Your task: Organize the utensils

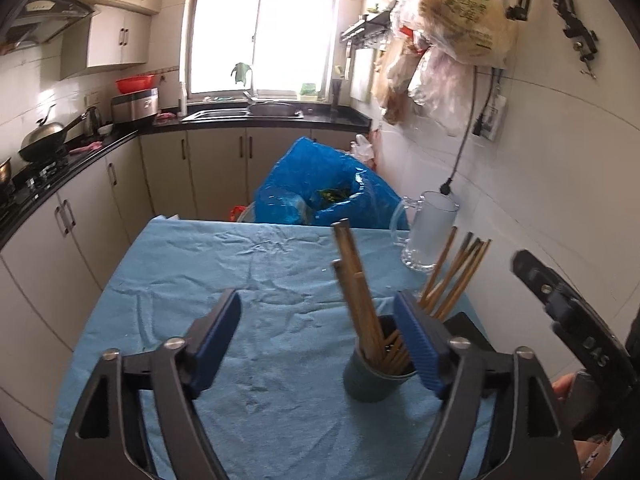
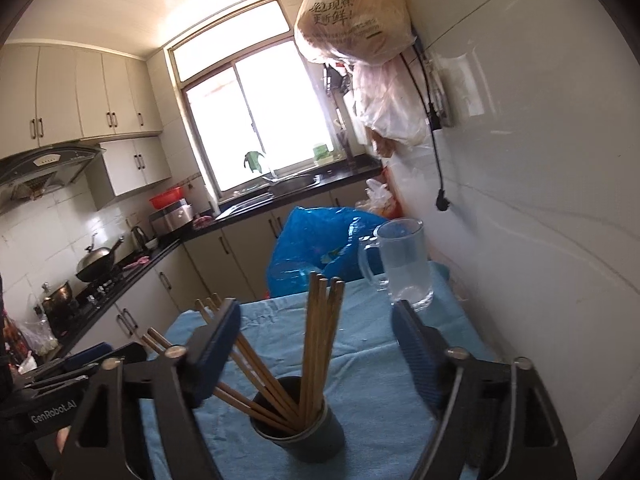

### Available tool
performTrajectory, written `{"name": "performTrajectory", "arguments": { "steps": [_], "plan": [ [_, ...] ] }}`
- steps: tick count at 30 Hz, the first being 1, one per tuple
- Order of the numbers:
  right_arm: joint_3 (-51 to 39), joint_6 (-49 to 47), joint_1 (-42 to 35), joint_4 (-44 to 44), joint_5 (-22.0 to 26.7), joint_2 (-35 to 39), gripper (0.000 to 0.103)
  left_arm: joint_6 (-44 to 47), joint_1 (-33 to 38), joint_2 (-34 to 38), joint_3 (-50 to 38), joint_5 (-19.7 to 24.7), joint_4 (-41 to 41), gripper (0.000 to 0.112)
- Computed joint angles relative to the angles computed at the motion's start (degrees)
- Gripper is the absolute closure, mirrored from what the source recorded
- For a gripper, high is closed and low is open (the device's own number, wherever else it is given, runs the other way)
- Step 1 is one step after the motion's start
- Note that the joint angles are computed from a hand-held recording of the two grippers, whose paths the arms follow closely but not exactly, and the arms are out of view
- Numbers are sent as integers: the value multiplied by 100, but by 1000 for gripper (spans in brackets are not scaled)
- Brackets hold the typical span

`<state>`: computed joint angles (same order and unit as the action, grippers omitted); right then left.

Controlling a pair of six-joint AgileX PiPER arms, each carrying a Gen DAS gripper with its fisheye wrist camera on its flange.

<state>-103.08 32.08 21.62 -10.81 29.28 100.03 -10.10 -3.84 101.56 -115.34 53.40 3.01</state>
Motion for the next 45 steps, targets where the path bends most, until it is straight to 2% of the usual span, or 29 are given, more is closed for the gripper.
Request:
{"name": "performTrajectory", "arguments": {
  "steps": [3, 6, 10, 12, 15, 18, 23, 27, 30, 34, 37, 45],
  "plan": [
    [83, 642, 130, -756, 259, -111, 6, -283, 72, -89, 177, -25, 262, 23],
    [118, 1240, 321, -1574, 643, -162, 0, -624, 100, -250, 493, -71, 692, 20],
    [344, 1645, 604, -2162, 1149, -315, 0, -1039, 135, -677, 1305, -162, 1295, 19],
    [634, 2049, 865, -2649, 1375, -462, 0, -1352, 155, -1061, 1978, -340, 1649, 18],
    [993, 2252, 1148, -2913, 1525, -632, 0, -1537, 204, -1458, 2614, -435, 1988, 17],
    [1350, 2582, 1452, -3186, 1710, -830, 0, -2036, 165, -1955, 3358, -523, 2724, 16],
    [1921, 3399, 2055, -3744, 2108, -1215, 0, -1274, 484, -2726, 4236, -944, 2150, 14],
    [2269, 3775, 2599, -4083, 2490, -1453, 0, -1183, 469, -3351, 4896, -1124, 2074, 14],
    [2576, 4197, 2992, -4272, 2744, -1657, 0, -1967, 69, -3733, 5307, -899, 2788, 14],
    [2924, 4671, 3473, -4560, 3084, -1810, 0, -1765, -73, -3998, 5520, -715, 2485, 14],
    [2931, 4654, 3594, -4535, 3299, -1795, 0, -2332, -472, -4094, 5710, -503, 3090, 14],
    [2893, 4581, 3864, -4643, 3507, -1806, 0, -2065, -435, -4151, 5729, -453, 2818, 14]
  ]
}}
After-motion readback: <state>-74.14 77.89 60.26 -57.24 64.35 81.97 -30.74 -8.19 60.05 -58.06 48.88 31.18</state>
